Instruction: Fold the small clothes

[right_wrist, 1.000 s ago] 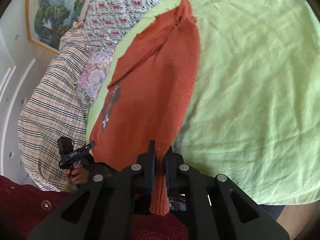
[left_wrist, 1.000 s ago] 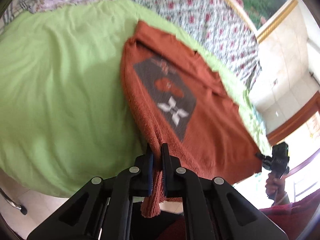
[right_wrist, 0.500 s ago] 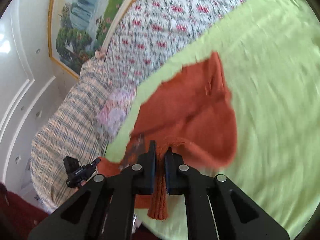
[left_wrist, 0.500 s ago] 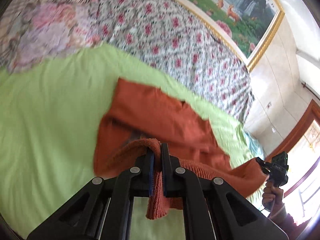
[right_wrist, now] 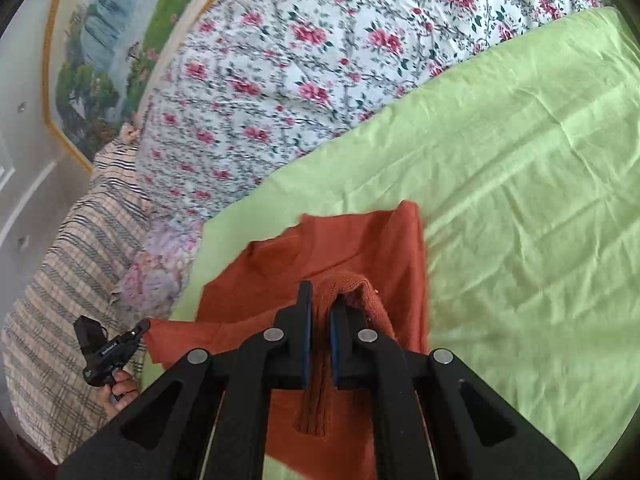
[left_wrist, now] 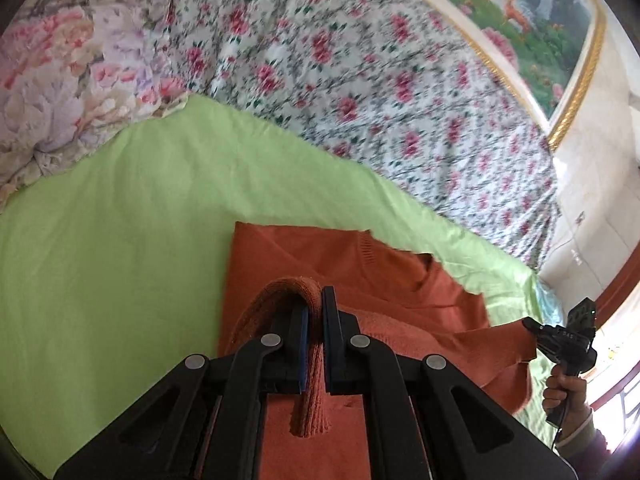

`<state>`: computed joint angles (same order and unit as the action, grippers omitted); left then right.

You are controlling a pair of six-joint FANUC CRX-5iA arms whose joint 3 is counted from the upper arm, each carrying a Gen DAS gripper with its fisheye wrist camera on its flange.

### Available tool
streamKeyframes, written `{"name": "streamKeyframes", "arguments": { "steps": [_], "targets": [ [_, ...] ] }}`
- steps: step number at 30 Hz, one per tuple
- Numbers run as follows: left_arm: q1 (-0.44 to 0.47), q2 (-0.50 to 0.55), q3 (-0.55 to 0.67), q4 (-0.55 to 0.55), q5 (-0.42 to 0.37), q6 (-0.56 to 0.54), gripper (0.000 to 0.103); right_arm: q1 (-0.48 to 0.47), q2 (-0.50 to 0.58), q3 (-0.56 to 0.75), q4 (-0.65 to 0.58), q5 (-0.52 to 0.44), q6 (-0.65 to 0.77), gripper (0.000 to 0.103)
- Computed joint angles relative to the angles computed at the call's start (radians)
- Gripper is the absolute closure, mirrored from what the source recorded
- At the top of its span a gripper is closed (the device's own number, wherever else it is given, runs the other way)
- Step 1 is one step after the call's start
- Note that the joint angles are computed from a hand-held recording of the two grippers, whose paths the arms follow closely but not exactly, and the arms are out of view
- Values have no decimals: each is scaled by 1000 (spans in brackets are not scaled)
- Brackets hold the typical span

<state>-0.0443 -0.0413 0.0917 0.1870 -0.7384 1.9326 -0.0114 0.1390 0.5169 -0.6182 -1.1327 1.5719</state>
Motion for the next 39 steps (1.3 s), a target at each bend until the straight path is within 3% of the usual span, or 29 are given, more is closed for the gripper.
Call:
{"name": "streamKeyframes", "arguments": {
  "steps": [5, 7, 9, 12, 14, 15, 18, 21, 24, 28, 32, 35, 39],
  "targets": [
    [23, 94, 48, -14, -69, 36, 98, 42, 84, 42, 119, -31, -74, 95],
    [38, 107, 31, 37, -92, 25, 94, 48, 99, 47, 144, -53, -87, 92],
    [42, 66, -49, 134, -40, -52, 82, 44, 90, 36, 146, -57, -96, 91],
    [-16, 10, -103, 164, -15, -144, 58, 80, -5, -74, 241, 48, -106, 87],
    [-59, 5, -116, 188, -17, -197, 58, 111, -84, -155, 255, 118, -46, 85],
    [-89, 18, -115, 212, -28, -238, 58, 111, -94, -155, 209, 101, 10, 85],
    [-154, 97, -33, 176, -122, -255, 58, 147, -51, -90, 107, -104, 200, 85],
    [-190, 168, 78, 52, -206, -214, 58, 201, 12, -48, 147, -225, 248, 84],
    [-166, 205, 133, 53, -235, -220, 68, 195, 60, -20, 181, -224, 226, 84],
    [-129, 269, 246, -12, -291, -167, 77, 202, 101, 21, 308, -127, 130, 84],
    [-84, 349, 386, -64, -318, -61, 77, 183, 153, 84, 356, -41, -15, 84],
    [-86, 376, 482, -201, -339, 87, 71, 169, 157, 92, 374, 24, -103, 84],
    [-53, 331, 435, -208, -284, 186, 65, 160, 131, 73, 382, 60, -156, 84]
  ]
}}
